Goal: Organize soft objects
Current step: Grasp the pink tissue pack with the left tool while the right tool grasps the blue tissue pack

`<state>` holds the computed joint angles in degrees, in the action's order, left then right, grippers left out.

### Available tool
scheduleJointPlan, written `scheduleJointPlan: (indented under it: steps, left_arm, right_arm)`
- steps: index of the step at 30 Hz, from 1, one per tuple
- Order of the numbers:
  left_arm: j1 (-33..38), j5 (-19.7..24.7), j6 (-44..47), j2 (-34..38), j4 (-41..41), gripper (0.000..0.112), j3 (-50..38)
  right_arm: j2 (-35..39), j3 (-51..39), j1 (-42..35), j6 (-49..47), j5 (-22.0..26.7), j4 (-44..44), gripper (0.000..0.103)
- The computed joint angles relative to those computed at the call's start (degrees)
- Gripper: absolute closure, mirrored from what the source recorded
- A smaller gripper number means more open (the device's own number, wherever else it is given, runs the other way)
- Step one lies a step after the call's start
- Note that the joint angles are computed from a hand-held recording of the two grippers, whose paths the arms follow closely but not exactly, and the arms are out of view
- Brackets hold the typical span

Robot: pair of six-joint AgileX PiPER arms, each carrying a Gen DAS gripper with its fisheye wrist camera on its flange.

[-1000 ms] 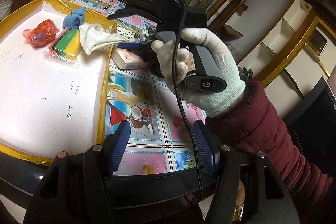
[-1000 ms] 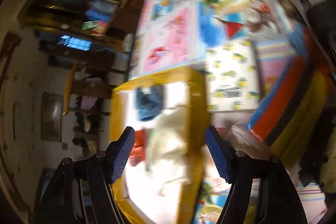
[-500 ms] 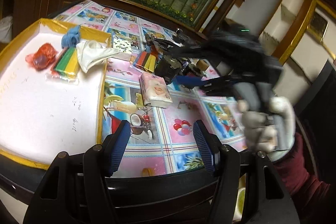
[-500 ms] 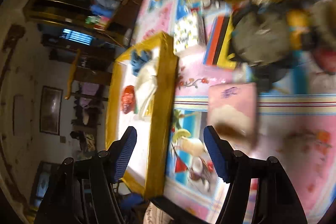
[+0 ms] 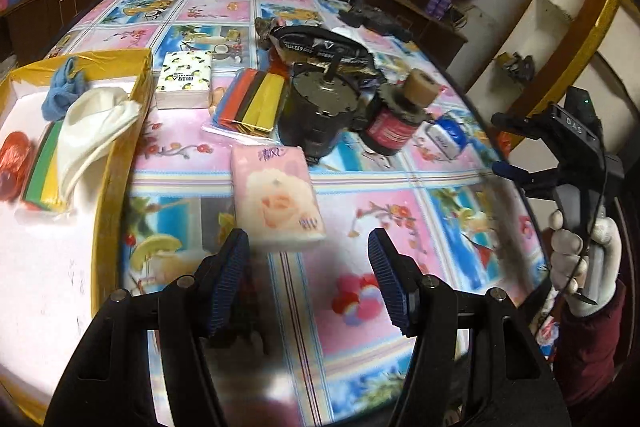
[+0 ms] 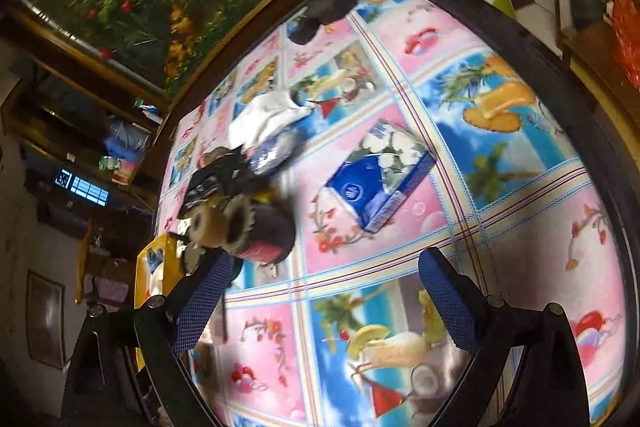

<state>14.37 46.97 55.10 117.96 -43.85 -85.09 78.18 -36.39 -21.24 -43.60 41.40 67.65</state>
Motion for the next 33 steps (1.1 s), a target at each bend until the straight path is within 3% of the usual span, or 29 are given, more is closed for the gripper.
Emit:
scheduleJointPlan:
  steps: [2, 5, 11, 15, 18, 20, 21, 23, 24, 25, 33]
  left_arm:
    - [-1.5, -3.3, -3.6, 1.4, 3.3, 0.052, -2.0]
    - [-2.9, -4.8, -7.8, 4.2, 8.1, 0.052, -5.8]
    - [-5.9, -2.8, -14.4, 9.2, 14.6, 0.052, -12.5]
    - [-8.7, -5.3, -17.5, 9.9, 19.3, 0.036, -12.6]
    - [-9.5, -9.9, -15.3, 8.7, 19.4, 0.036, -9.4]
    - [-9.1, -12.6, -13.7, 7.9, 18.7, 0.049, -7.5]
    - [-8.8, -12.7, -13.1, 7.8, 18.4, 0.057, -7.5]
    - [-7.1, -10.3, -10.3, 7.9, 14.8, 0.059, -8.1]
    - [-6.6, -9.9, -9.6, 7.8, 13.9, 0.060, -8.0]
    - [-6.1, -9.5, -8.6, 7.5, 12.8, 0.060, -7.6]
    - [0.1, -3.2, 3.1, 1.4, -0.4, 0.060, -1.5]
  right_arm:
    - [4.4, -3.0, 3.5, 2.3, -4.6, -0.5, 0.008]
    - [10.5, -8.1, 7.3, 5.7, -10.0, -1.4, 0.008]
    - [16.4, -15.3, 10.8, 15.4, -11.9, -7.5, 0.007]
    - [18.3, -18.9, 13.5, 22.3, -13.4, -14.1, 0.007]
    - [19.9, -21.2, 16.3, 29.1, -15.7, -21.4, 0.007]
    - [20.8, -22.6, 18.2, 34.8, -17.1, -28.1, 0.008]
    - [21.0, -23.0, 18.8, 37.3, -17.3, -31.4, 0.010]
    - [20.8, -23.8, 20.8, 45.1, -17.4, -41.6, 0.022]
    - [20.5, -23.6, 21.3, 46.2, -17.6, -44.1, 0.043]
    - [20.0, -23.1, 21.5, 45.9, -17.5, -44.3, 0.048]
    - [9.4, -11.6, 16.9, 28.6, -19.4, -26.1, 0.050]
